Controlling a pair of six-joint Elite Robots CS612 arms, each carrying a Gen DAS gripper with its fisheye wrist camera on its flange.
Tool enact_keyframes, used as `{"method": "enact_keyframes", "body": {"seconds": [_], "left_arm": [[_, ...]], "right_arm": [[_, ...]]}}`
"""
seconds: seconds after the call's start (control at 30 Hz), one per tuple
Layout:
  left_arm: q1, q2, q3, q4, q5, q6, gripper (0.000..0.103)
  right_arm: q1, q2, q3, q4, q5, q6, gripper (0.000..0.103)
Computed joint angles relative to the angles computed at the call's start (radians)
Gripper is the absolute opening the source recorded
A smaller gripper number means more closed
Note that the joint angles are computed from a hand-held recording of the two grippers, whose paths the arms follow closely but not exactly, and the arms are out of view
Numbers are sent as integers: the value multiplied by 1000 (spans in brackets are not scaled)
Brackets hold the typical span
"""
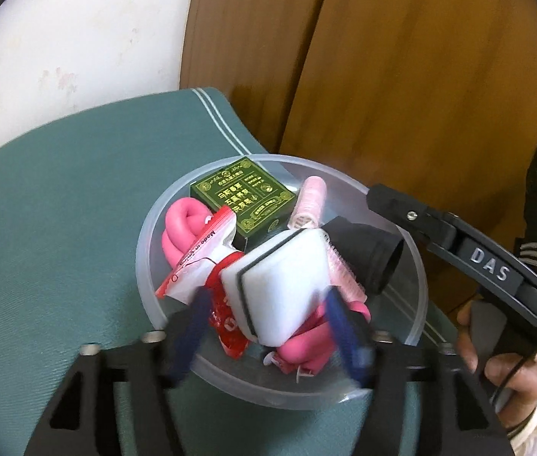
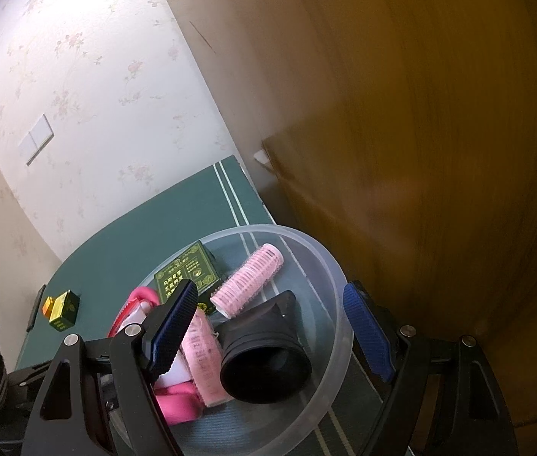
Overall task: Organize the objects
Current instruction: 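Lower the long roller into the bowl and open the right gripper while the left gripper drops the eraser inside, then withdraw both grippers from the bowl toward the toy block and green box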
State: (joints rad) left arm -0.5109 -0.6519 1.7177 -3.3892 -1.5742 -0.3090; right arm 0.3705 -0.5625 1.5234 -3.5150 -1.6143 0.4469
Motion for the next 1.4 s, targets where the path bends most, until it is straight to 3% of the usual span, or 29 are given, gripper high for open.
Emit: {"method": "enact_keyframes", "body": {"seconds": [0.07, 0.33, 0.67, 1.0, 1.4], "left_arm": [[-4, -4, 11, -23, 15, 5, 88], [3, -26, 53, -86, 19, 12, 88], [19, -54, 119, -144, 77, -3, 90], [50, -73, 200, -225, 194, -24, 91], [101, -104, 341, -275, 430, -48, 91]], "right_arm": [[2, -1, 2, -4, -9, -5, 80], [14, -9, 13, -21, -44, -24, 80], [41, -9, 9, -50, -83, -53, 80], [91, -9, -25, -63, -113, -127, 80], [173, 48, -137, 62, -5, -278, 80]]}}
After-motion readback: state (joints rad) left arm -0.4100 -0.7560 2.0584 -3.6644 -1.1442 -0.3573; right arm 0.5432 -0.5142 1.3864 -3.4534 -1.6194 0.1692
